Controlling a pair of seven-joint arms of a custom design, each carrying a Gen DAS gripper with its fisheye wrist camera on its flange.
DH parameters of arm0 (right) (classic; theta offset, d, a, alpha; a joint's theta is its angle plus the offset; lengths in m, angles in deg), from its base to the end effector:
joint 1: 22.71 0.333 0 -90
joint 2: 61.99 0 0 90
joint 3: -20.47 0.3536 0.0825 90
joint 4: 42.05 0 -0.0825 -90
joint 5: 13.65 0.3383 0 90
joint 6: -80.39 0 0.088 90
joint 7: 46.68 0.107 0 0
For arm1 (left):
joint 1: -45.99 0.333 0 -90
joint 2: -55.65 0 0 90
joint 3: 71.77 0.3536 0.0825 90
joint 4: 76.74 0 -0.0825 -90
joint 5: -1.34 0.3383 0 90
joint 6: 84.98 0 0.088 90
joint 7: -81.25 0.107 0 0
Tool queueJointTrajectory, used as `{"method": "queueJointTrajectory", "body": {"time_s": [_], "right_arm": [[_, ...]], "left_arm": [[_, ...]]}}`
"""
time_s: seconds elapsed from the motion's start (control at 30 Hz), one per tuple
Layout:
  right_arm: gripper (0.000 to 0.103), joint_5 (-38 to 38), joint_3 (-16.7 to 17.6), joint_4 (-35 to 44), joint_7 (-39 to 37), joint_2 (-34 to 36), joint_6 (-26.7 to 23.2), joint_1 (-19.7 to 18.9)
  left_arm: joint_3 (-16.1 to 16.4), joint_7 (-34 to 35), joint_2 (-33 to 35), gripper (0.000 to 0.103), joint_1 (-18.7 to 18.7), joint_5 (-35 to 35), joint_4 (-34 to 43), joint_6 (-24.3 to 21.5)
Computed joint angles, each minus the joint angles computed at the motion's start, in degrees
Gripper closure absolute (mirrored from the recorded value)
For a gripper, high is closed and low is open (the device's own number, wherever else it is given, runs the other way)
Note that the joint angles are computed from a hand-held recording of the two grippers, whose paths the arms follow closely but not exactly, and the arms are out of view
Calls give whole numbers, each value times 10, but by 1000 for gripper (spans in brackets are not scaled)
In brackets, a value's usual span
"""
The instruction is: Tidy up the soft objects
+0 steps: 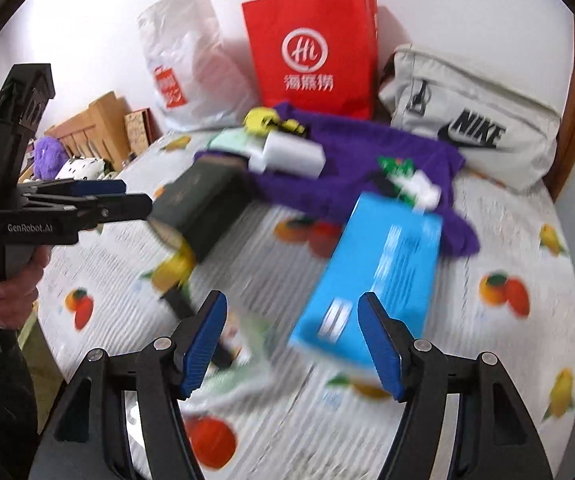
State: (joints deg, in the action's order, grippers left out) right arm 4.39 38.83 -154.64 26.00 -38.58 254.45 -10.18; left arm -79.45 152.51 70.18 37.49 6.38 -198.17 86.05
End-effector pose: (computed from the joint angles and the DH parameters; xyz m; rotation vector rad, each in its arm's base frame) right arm 0.5754 0.2859 0.4144 -2.0934 1.2849 -0.2722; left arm 0.5725 -0.1664 0.4330 -1.9205 1.9652 -0.7679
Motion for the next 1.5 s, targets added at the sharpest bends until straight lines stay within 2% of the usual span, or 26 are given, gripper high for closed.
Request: {"method": "queueJointTrajectory", "body": {"time_s": [0.13, 0.23, 0.33, 0.43, 0.5, 0.57, 0.6, 0.63, 0.67, 0.7, 0.77, 0.83, 0.9, 0.97, 1.07, 1.13, 1.23, 1.27, 1.33, 1.43, 1.5], "right_arm": [[35, 47, 69, -51, -28, -5, 27, -47], [36, 54, 77, -70, -27, -2, 36, -47], [36, 61, 104, -83, -33, 7, 46, -65], [36, 54, 105, -80, -20, 18, 46, -62], [36, 56, 131, -73, -24, 32, 49, -83], [42, 57, 151, -59, -23, 49, 51, -100], [57, 54, 152, -56, -19, 52, 52, -101], [78, 50, 149, -51, -13, 55, 51, -97], [87, 47, 153, -47, -12, 59, 48, -101], [93, 49, 176, -47, -19, 65, 51, -121], [95, 48, 203, -54, -26, 69, 67, -144], [97, 36, 204, -62, -15, 62, 78, -146], [97, 25, 239, -73, -14, 61, 91, -178], [97, 13, 263, -90, -9, 50, 102, -202], [97, -5, 260, -115, 11, 26, 112, -210], [97, -12, 243, -133, 30, 6, 115, -208], [97, -26, 191, -162, 60, -27, 115, -180], [97, -32, 162, -173, 72, -38, 113, -161], [97, -43, 124, -184, 94, -45, 112, -136], [97, -56, 113, -195, 119, -44, 106, -140], [97, -63, 126, -199, 127, -36, 105, -160]], "left_arm": [[-6, -5, -9, 21, -3, -7, -50, 22], [-19, 5, -10, 21, 2, -21, -78, 42], [5, -13, -6, 21, -25, -6, -98, 62], [25, -30, -2, 21, -45, 12, -109, 73], [42, -37, 1, 21, -59, 27, -111, 84], [75, -53, 5, 21, -87, 48, -107, 85], [88, -61, 7, 21, -98, 57, -104, 81], [92, -66, 8, 21, -100, 62, -102, 81], [83, -65, 10, 21, -90, 61, -101, 81], [70, -60, 11, 21, -76, 56, -102, 84], [52, -54, 12, 21, -58, 46, -104, 90], [47, -51, 11, 21, -51, 38, -110, 104], [36, -42, 11, 21, -40, 29, -114, 113], [57, -41, 12, 21, -60, 30, -113, 115], [88, -47, 19, 21, -90, 38, -105, 102], [91, -49, 22, 21, -93, 42, -104, 99], [63, -34, 24, 21, -72, 39, -105, 104], [68, -32, 25, 21, -78, 41, -105, 103], [91, -37, 27, 21, -103, 52, -100, 97], [101, -40, 30, 21, -116, 63, -95, 93], [120, -47, 32, 21, -133, 79, -92, 90]]}}
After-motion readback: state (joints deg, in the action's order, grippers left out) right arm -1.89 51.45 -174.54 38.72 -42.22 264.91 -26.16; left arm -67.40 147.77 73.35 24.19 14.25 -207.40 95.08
